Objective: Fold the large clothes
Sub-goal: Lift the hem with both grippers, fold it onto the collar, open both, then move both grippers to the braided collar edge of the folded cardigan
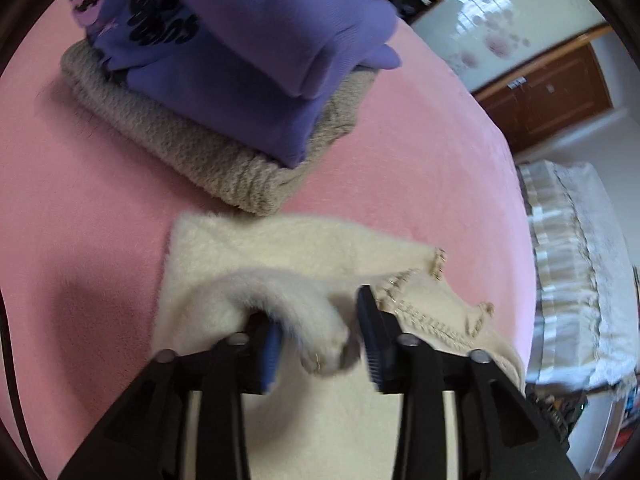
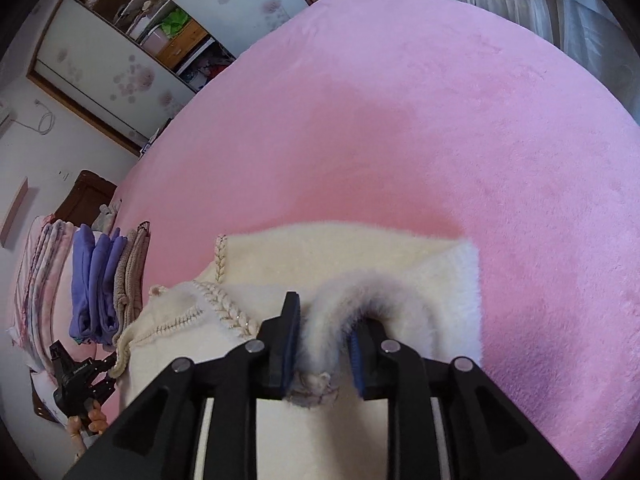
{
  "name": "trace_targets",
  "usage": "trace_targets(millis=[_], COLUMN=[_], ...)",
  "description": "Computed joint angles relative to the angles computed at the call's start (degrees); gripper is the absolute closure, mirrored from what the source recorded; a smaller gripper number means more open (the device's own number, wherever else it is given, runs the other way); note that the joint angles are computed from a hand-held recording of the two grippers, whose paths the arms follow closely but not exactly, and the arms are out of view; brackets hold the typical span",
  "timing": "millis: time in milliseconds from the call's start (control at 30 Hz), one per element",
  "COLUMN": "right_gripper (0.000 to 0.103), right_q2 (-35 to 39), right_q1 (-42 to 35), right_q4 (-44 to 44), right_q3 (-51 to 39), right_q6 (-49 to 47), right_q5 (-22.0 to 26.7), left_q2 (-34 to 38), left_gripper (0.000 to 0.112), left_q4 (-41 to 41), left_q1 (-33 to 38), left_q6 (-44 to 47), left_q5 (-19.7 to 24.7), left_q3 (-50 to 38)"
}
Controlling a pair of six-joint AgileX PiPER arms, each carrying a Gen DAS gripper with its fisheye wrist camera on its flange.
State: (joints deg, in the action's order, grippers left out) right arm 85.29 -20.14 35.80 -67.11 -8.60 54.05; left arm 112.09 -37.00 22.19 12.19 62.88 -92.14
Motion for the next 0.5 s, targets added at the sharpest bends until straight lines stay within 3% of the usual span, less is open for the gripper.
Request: trace_targets(millis=[33, 67, 100, 133, 233, 400, 500], right_gripper=[0.048, 0.040, 0.028, 0.022, 0.022, 0.022, 0.022], right_q2=[-0.40, -1.07, -1.38, -1.57, -3.85, -7.74, -6.28], right_q1=[-1.76, -3.89, -5.84, -7.66, -10.94, -3.63, 1.60], right_q4=[2.28, 4.77, 7.06, 9.39, 11.88, -4.37, -12.56], right_q3=[-0.22, -0.32, -0.55, -0.93, -1.42, -2.53, -2.42], right_q6=[-1.72, -3.42, -4.83, -6.00, -7.34, -4.01, -2.30], right_q5=[1.86, 3.83, 5.44, 7.01, 8.98, 0.99, -2.29], left_q2=[-0.72, -2.85, -4.66, -6.01, -9.15, -12.65, -13.70], left_gripper=[0.047, 0.035, 0.029, 0.028, 0.027, 0.028, 0.028], left_q4=[-0.05, -0.06, -0.88, -2.24, -3.13, 9.30, 12.53], left_q1=[0.35, 0.86, 1.64, 2.61, 4.83, 0.44, -1.54], left_q6=[0.99, 2.07, 3.66, 5.12, 8.43, 12.92, 18.57], left_q5=[-0.06, -1.33, -2.63, -2.64, -1.41, -9.11, -14.82], left_q3=[-0.13, 1.09, 2.47, 2.89, 3.25, 5.89, 9.68])
